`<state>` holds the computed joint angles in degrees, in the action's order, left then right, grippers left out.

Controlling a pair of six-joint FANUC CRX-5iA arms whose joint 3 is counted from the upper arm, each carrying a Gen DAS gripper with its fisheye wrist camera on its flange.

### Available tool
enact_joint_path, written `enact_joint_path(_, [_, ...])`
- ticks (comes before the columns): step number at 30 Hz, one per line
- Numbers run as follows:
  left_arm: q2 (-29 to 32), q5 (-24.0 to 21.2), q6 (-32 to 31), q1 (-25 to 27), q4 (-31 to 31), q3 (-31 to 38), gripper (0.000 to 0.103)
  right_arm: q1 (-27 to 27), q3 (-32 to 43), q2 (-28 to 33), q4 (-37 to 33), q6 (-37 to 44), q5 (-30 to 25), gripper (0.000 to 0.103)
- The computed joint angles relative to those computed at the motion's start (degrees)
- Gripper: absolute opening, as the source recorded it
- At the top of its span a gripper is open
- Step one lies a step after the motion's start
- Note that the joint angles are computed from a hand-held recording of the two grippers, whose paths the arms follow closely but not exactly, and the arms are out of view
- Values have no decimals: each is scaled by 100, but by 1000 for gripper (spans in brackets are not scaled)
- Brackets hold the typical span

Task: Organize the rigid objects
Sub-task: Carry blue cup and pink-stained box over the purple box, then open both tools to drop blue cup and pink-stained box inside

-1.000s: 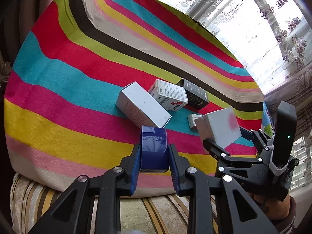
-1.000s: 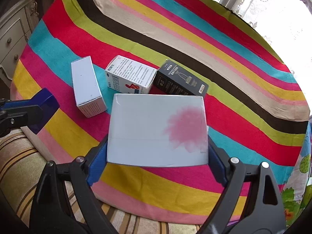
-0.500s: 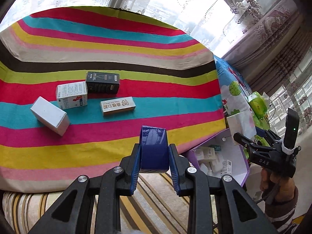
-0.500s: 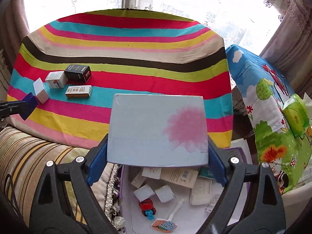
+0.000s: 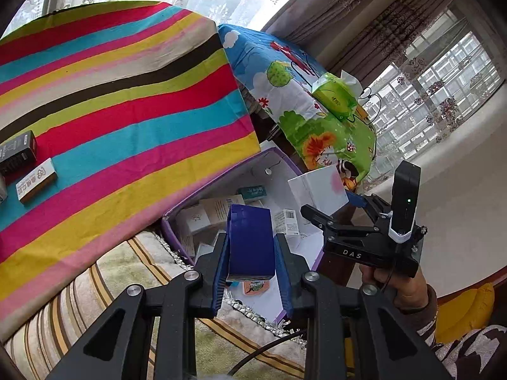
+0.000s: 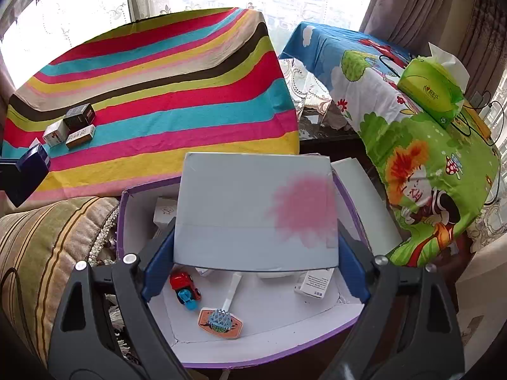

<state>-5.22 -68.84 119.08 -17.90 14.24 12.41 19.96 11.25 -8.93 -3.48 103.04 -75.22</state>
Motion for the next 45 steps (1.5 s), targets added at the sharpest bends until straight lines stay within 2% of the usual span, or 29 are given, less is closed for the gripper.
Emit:
enact_joint_path(7, [402,9,-106,-122,416,198,29,-479,-135,6,-184,171,-127,91])
enact_joint_path(10, [523,70,-123,-128,675,69,29,-578,-201,-10,-239,175,-153,91])
enact_joint_path(13, [889,-464,77,-90,704,102,39,-630,-226,18,-281,213,-182,91])
enact_joint_path(16, [745,-259,94,32,994,-387,39,-666,-240,44,-331,245,-218,91])
enact_joint_path(22, [496,-119,194,108,775,-462,40,-650,-271,101,-281,227,-293,91])
enact_joint_path(35, [289,81,205,173,877,-770,41,-584,-370,187,-3,187,-462,91])
enact_joint_path(38, [272,81,218,183,847,-756,41,-613,-276,298,-38,228,-642,95])
enact_joint_path(45, [20,136,291,318,801,-978,41,-588,-326,310,129,53,-627,95])
